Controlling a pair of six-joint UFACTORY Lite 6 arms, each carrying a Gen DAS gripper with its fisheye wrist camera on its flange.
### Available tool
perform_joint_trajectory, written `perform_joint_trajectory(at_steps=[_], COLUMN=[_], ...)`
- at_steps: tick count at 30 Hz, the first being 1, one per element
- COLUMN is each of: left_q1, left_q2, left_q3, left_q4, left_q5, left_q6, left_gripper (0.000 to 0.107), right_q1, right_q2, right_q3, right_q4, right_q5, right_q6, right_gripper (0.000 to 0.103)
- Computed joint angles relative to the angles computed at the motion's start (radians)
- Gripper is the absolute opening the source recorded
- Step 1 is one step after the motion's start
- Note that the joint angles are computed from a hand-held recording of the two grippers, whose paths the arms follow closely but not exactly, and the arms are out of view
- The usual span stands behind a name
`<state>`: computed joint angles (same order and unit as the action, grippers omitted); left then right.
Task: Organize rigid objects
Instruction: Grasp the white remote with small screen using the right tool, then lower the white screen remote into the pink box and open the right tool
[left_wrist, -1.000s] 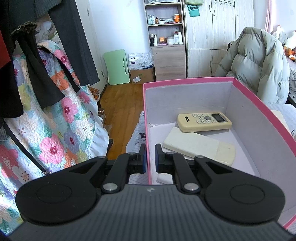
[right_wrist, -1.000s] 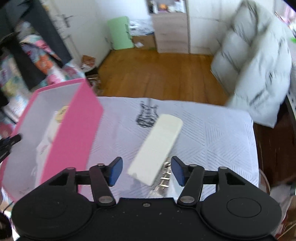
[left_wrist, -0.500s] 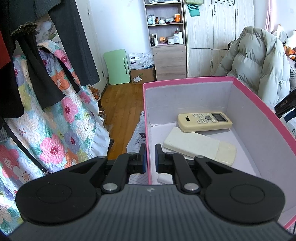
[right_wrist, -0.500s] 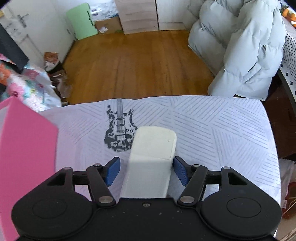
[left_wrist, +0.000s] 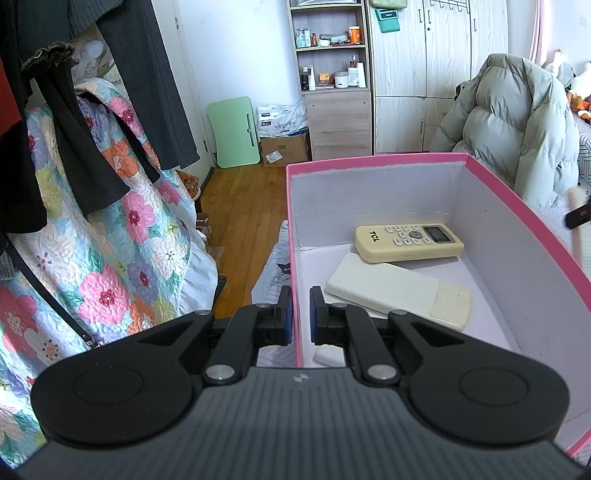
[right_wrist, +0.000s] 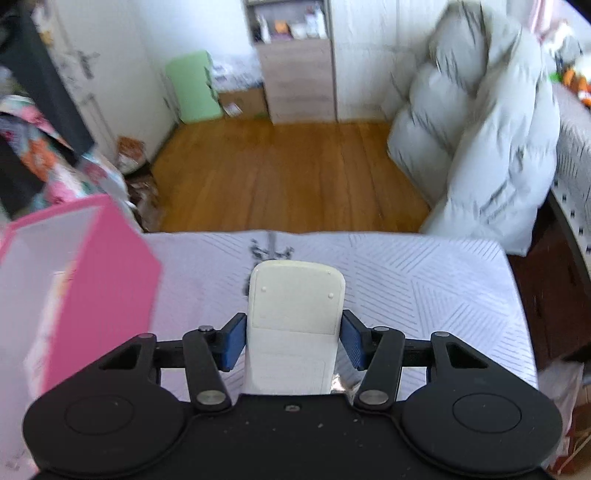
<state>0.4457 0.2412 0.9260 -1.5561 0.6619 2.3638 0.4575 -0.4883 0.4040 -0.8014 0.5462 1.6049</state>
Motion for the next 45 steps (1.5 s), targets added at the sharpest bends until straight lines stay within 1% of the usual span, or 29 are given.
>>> perform_joint_trajectory(at_steps=[1, 3, 6, 9, 12, 14, 16, 19, 21, 24, 25, 26, 27, 30, 33, 35, 36, 37, 38, 39, 40, 41, 42, 44, 45], left_q1=[0.0, 0.0, -0.001, -0.003, -0.002, -0.001, 0.001, -0.002, -0.007, -0.009, -0.006, -0.002, 0.0, -0.003, 0.001, 0.006, 0.01, 0.011, 0.012, 0.012, 0.014, 0.016, 0.016, 0.014, 0.014], left_q2=[0.0, 0.001, 0.0, -0.001, -0.001, -0.001, -0.002, -0.004, 0.0, 0.013, 0.019, 0.023, 0.026, 0.016, 0.026, 0.036, 0.041, 0.041, 0.039, 0.04, 0.041, 0.044, 0.045, 0.043, 0.043], left_q3=[0.0, 0.001, 0.001, -0.002, -0.002, -0.001, 0.0, -0.002, 0.0, 0.018, 0.026, 0.03, 0.033, 0.02, 0.03, 0.041, 0.045, 0.045, 0.043, 0.043, 0.044, 0.047, 0.048, 0.049, 0.05], left_q4=[-0.001, -0.001, -0.004, -0.009, -0.007, -0.004, 0.007, 0.001, -0.005, 0.016, 0.025, 0.033, 0.037, 0.023, 0.03, 0.043, 0.048, 0.049, 0.048, 0.048, 0.049, 0.053, 0.049, 0.053, 0.054], left_q5=[-0.001, -0.001, -0.004, -0.008, -0.007, -0.007, -0.007, -0.011, -0.016, -0.015, -0.01, -0.004, -0.001, -0.007, 0.002, 0.014, 0.02, 0.022, 0.022, 0.023, 0.025, 0.028, 0.027, 0.023, 0.023], left_q6=[0.002, 0.001, 0.004, 0.011, 0.004, -0.001, -0.013, -0.002, 0.0, -0.037, -0.049, -0.055, -0.054, -0.029, -0.043, -0.063, -0.071, -0.073, -0.07, -0.071, -0.074, -0.079, -0.077, -0.083, -0.082], left_gripper=[0.007, 0.007, 0.007, 0.007, 0.007, 0.007, 0.007, 0.007, 0.007, 0.007, 0.007, 0.007, 0.007, 0.007, 0.007, 0.007, 0.007, 0.007, 0.007, 0.007, 0.007, 0.007, 0.007, 0.007, 0.007], right_q1=[0.069, 0.207, 0.415, 0.509, 0.54, 0.552, 0.548, 0.442, 0.367, 0.297, 0.283, 0.285, 0.304, 0.378, 0.431, 0.443, 0.439, 0.438, 0.435, 0.439, 0.442, 0.439, 0.418, 0.397, 0.387], right_q2=[-0.06, -0.125, -0.137, -0.113, -0.046, 0.013, 0.087, 0.207, 0.362, 0.586, 0.631, 0.657, 0.671, 0.652, 0.634, 0.637, 0.631, 0.627, 0.638, 0.651, 0.666, 0.683, 0.684, 0.684, 0.689], right_q3=[-0.008, 0.001, 0.047, 0.126, 0.233, 0.283, 0.326, 0.357, 0.42, 0.52, 0.533, 0.541, 0.541, 0.526, 0.542, 0.551, 0.542, 0.528, 0.532, 0.535, 0.543, 0.557, 0.561, 0.564, 0.571], right_q4=[0.001, -0.018, -0.1, -0.154, -0.242, -0.322, -0.418, -0.614, -0.745, -0.898, -0.955, -0.975, -0.957, -0.808, -0.574, -0.439, -0.389, -0.345, -0.295, -0.277, -0.279, -0.264, -0.241, -0.3, -0.299], right_q5=[0.063, 0.189, 0.373, 0.46, 0.476, 0.465, 0.415, 0.201, 0.079, -0.027, -0.053, -0.064, -0.062, -0.034, -0.047, -0.075, -0.102, -0.129, -0.144, -0.143, -0.136, -0.139, -0.169, -0.195, -0.198], right_q6=[0.025, 0.087, 0.195, 0.227, 0.216, 0.255, 0.327, 0.499, 0.62, 0.799, 0.875, 0.909, 0.902, 0.751, 0.477, 0.353, 0.312, 0.279, 0.235, 0.223, 0.226, 0.213, 0.197, 0.276, 0.298], right_gripper=[0.059, 0.058, 0.058, 0.058, 0.058, 0.058, 0.058, 0.058, 0.058, 0.058, 0.058, 0.058, 0.058, 0.058, 0.058, 0.057, 0.052, 0.044, 0.04, 0.032, 0.027, 0.028, 0.026, 0.022, 0.023])
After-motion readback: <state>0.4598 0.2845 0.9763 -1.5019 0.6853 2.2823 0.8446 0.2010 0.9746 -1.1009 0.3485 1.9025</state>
